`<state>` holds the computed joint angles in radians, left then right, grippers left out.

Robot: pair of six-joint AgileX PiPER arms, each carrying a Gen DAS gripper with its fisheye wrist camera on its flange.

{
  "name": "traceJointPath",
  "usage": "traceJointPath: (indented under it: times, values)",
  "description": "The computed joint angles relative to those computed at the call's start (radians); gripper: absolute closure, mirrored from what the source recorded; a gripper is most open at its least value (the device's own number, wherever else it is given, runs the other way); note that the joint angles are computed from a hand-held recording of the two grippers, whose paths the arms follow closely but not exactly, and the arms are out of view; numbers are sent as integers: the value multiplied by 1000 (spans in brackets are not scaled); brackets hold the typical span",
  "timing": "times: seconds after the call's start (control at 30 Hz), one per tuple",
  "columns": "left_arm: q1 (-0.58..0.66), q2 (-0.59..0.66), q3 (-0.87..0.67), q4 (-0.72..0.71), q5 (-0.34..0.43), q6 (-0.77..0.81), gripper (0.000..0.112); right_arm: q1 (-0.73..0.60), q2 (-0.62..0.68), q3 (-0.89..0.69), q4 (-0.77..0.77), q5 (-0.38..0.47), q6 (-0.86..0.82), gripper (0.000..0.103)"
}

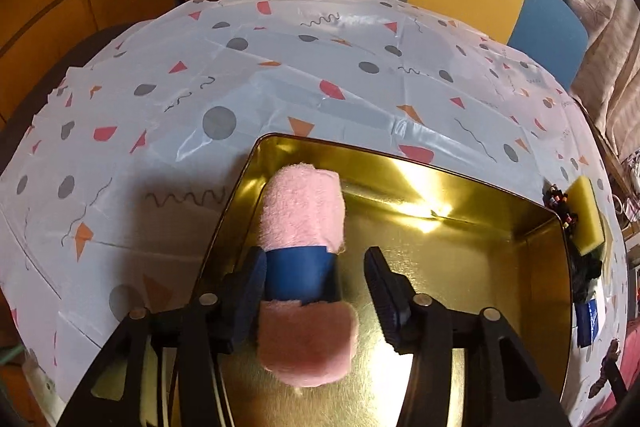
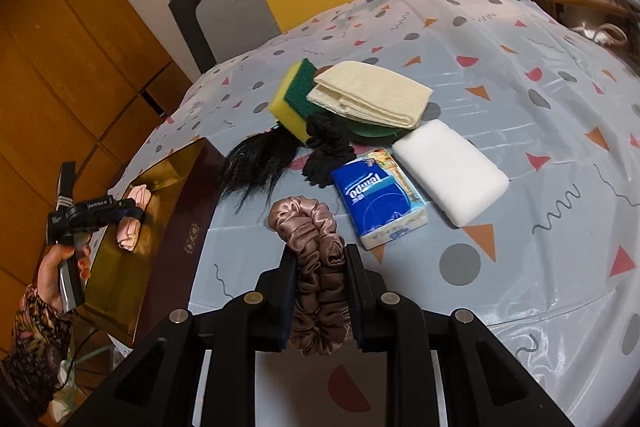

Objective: Organize soft objects

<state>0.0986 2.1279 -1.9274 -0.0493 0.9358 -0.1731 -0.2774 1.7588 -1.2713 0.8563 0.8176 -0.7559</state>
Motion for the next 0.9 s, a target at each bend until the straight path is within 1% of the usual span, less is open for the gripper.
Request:
traceJointPath:
  times: [0.1, 0.13, 0.2, 0.3, 0.4, 0.47, 0.5, 0.6, 0.67, 0.77, 0.9]
  values:
    - [12, -66, 95, -42, -59, 32, 59, 9, -10, 19, 4, -13, -1, 79]
    - [14, -109, 158, -36, -96, 20, 59, 12, -11, 22, 7, -11, 3, 79]
    - [18, -167, 241, -24, -136, -8, 58, 21, -14, 33, 10, -10, 16, 79]
    - [32, -275, 406, -79, -215, 29, 58, 47, -17, 33, 24, -4, 32, 79]
    - [31, -349, 528, -143, -256, 97, 58, 100, -21, 8, 16, -1, 70, 79]
    - [18, -378, 581, -146, -270, 110, 58, 145, -17, -27, 1, 4, 104, 79]
    - [13, -390, 601, -144, -276, 109, 58, 175, -12, -55, -16, 8, 132, 79]
    - [5, -446, 685, -146, -331, 100, 58, 271, 19, -161, -100, 23, 240, 79]
    - [6, -477, 729, -165, -354, 112, 58, 329, 47, -230, -135, 37, 291, 79]
    - [13, -517, 781, -193, -372, 135, 58, 416, 118, -356, -180, 63, 358, 78]
    - [23, -552, 817, -210, -386, 161, 58, 536, 250, -581, -307, 131, 497, 78]
